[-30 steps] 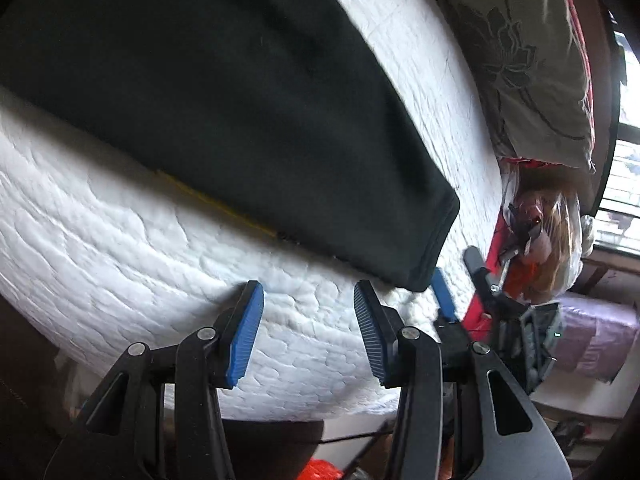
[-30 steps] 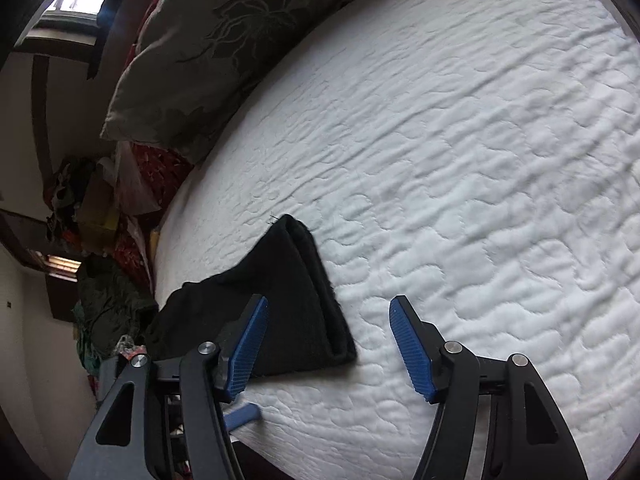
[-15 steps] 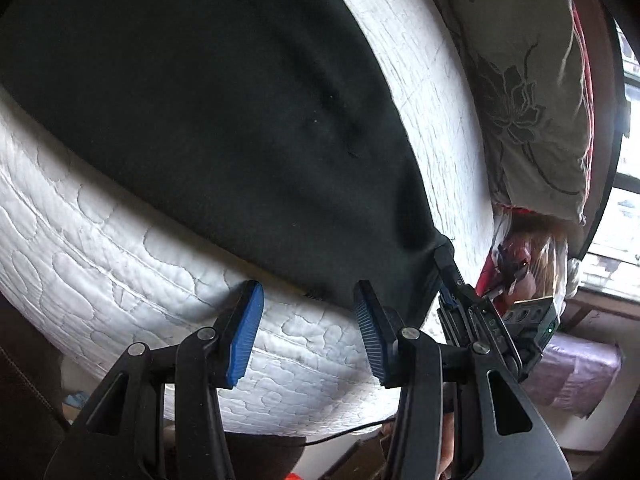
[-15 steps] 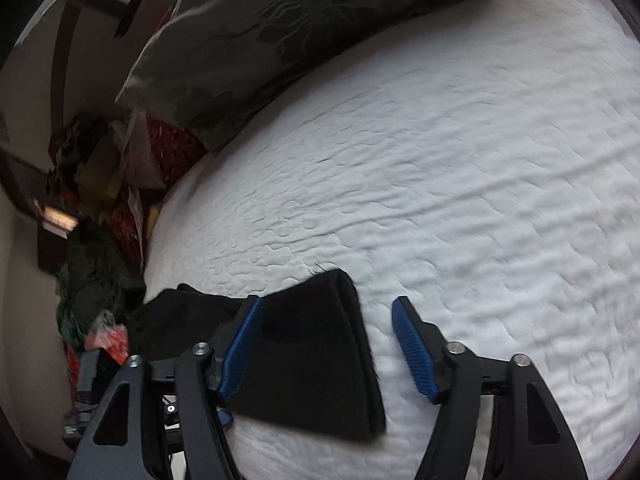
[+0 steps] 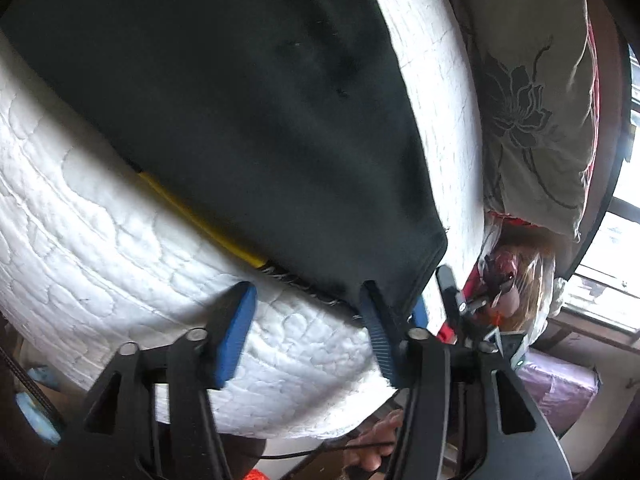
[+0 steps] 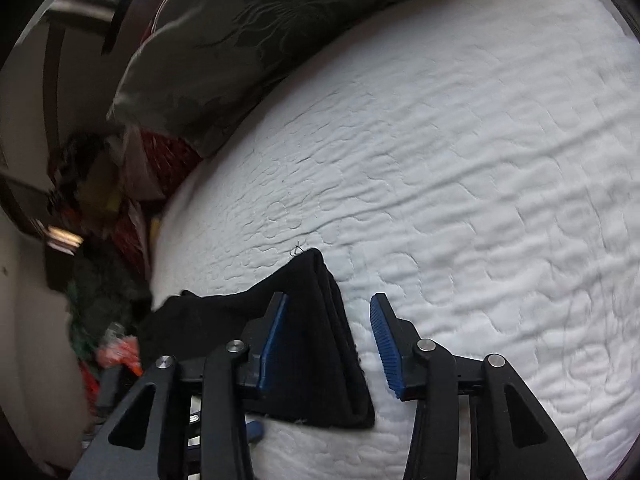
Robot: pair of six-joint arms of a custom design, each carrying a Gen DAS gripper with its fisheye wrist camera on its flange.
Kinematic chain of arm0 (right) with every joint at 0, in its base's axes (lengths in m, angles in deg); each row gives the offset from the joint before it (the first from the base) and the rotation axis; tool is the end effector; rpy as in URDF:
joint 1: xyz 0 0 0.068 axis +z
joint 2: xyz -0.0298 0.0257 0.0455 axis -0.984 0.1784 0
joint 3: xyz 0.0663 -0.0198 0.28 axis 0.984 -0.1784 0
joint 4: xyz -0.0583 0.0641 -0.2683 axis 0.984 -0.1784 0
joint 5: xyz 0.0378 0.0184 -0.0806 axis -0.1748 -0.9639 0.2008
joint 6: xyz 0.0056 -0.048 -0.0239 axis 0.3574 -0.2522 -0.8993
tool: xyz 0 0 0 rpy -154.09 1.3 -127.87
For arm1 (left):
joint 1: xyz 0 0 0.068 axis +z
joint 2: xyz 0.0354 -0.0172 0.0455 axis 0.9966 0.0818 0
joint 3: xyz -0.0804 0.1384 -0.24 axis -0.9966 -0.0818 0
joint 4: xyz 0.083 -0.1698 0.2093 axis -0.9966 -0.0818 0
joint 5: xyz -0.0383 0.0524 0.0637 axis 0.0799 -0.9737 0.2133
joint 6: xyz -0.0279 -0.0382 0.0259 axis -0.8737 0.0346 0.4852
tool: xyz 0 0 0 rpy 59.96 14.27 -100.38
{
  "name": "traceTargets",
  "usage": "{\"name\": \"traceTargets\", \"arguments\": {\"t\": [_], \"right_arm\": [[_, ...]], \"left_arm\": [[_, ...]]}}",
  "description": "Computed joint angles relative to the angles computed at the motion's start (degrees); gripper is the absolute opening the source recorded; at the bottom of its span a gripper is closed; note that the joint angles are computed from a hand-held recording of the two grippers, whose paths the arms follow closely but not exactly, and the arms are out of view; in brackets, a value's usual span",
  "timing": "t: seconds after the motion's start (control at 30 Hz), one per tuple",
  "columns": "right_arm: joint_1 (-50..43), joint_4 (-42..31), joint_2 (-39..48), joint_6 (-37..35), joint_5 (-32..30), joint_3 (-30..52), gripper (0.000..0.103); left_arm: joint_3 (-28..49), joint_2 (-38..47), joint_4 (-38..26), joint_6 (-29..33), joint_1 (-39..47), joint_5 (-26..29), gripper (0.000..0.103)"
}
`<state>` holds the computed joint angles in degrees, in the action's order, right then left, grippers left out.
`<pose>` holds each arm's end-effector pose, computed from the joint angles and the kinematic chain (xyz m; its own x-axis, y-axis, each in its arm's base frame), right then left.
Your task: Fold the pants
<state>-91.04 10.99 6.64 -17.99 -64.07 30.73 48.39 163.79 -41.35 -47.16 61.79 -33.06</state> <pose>0.2425 -0.0248 0.0765 -0.9012 0.3452 -0.2621 0.0879 0.7378 0.6693 0.2382 -0.1214 0.0495 -0.7441 -0.6240 0.2384 -0.6006 0.4688 -0.6476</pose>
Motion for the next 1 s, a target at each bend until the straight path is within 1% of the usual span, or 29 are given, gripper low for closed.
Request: {"name": "traceTargets", "arguments": {"t": [0.13,0.27,0.33,0.37,0.4,0.43,0.47,0.53,0.6,0.63,0.7,0.83,0.9,0.93,1.0], "right_arm": [[-4.22,-0.43,2.35,-0.57,-5.24,-0.22,0.046],[-5.33,1.39,6.44,1.48,-10.17,0.21,0.048],[-5.76,2.62,8.11,2.69,-11.65,0.45,0.049],[-6.25,3.14,9.01,3.55,-12.84,0.67,0.05],[-6.81,3.33,9.98,4.02,-13.83,0.99,0.05],[-7.62,2.99,11.07,4.36,-15.18,1.49,0.05],[-8.37,2.17,11.83,4.06,-16.19,2.02,0.05],[-9.54,0.05,13.18,2.94,-17.77,3.09,0.05],[-10.63,-1.98,14.04,1.12,-18.89,3.72,0.05],[-11.99,-4.03,15.22,-1.38,-19.71,4.46,0.05],[-12.91,-4.0,16.84,-1.57,-20.85,4.92,0.05],[-10.83,0.74,18.24,3.75,-22.02,5.12,0.05],[-9.17,0.39,19.2,3.98,-21.81,6.56,0.05],[-8.51,-0.76,19.52,3.51,-21.73,7.45,0.05],[-7.82,-6.68,20.04,-0.14,-21.78,9.96,0.048]], "left_arm": [[3.64,0.98,-2.32,-0.53,-2.13,-2.08,0.057],[6.09,2.05,-3.42,0.11,-3.69,-3.38,0.056],[6.58,2.82,-1.96,0.85,-3.69,-2.78,0.04],[7.74,4.09,-1.61,1.49,-3.64,-1.93,0.027],[8.85,5.54,-1.25,1.71,-3.5,-1.15,0.023],[9.27,6.66,-0.3,1.17,-3.44,-0.84,0.021],[8.81,7.65,1.97,0.17,-3.0,0.05,0.019],[7.54,7.77,4.49,-0.64,-2.69,0.84,0.019],[6.95,7.53,5.37,-1.02,-2.9,0.87,0.019],[6.49,7.32,5.69,-1.09,-3.15,0.7,0.019],[6.36,7.41,6.06,-2.04,-4.22,-0.23,0.019],[6.4,7.36,5.92,-2.35,-4.09,0.1,0.019],[7.22,7.98,5.57,-2.88,-3.61,0.95,0.019],[7.02,8.02,5.71,-2.71,-3.42,1.22,0.019],[7.36,8.42,6.0,-2.97,-3.21,1.53,0.019]]}}
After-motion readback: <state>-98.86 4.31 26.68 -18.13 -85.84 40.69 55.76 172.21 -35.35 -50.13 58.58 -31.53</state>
